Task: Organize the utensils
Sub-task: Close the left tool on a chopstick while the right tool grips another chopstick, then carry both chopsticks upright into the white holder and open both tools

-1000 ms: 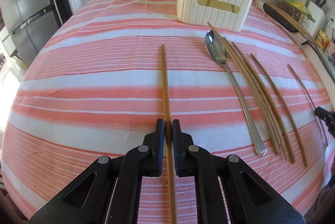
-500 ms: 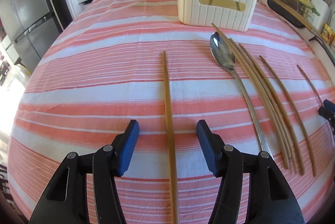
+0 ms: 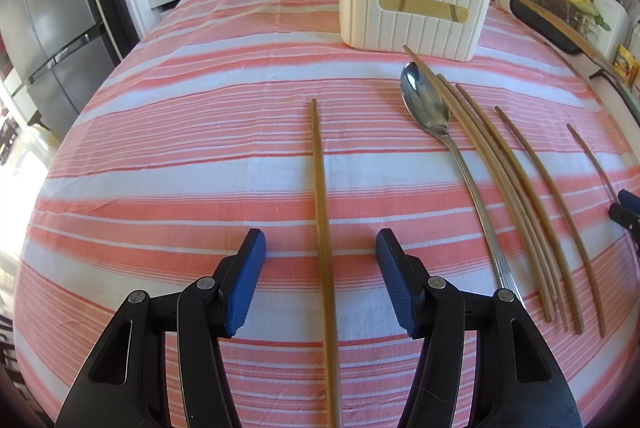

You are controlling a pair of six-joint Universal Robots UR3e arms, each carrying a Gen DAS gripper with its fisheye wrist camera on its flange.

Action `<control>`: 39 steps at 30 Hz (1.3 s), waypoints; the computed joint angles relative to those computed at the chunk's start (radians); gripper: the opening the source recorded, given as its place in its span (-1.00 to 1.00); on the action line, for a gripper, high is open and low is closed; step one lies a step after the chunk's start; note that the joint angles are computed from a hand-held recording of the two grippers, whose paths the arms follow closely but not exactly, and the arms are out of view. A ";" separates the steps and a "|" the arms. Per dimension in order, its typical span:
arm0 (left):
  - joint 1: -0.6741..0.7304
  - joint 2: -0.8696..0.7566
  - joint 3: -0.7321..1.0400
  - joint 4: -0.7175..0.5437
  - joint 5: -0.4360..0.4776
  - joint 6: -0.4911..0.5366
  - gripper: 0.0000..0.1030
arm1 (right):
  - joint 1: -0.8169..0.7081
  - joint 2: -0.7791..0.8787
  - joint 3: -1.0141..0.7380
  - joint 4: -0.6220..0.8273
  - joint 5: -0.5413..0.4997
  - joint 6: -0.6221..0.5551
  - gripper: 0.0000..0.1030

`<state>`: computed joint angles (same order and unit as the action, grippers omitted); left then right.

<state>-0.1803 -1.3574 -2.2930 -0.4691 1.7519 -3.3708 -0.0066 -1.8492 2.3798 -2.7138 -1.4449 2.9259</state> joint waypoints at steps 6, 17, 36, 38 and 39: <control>0.047 0.029 0.028 -0.088 -0.071 0.065 0.16 | -0.024 -0.012 -0.038 0.091 0.027 -0.030 -0.05; 0.184 -0.120 0.282 -0.318 -0.242 0.255 -0.25 | -0.026 0.236 -0.467 0.534 0.073 -0.113 -0.06; 0.388 0.210 0.304 -0.423 -0.530 0.292 -0.93 | -0.127 0.113 -0.583 0.501 0.367 0.001 -0.89; 0.423 0.311 0.305 -0.480 -0.579 0.321 -0.93 | -0.151 0.023 -0.571 0.545 0.403 -0.014 -0.89; 0.438 0.351 0.308 -0.504 -0.601 0.335 -0.93 | -0.162 -0.018 -0.567 0.570 0.420 -0.021 -0.89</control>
<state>0.2580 -1.0061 -1.9853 -0.9727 1.1509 -3.0357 -0.1689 -1.8672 1.8131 -2.1441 -1.0246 2.9053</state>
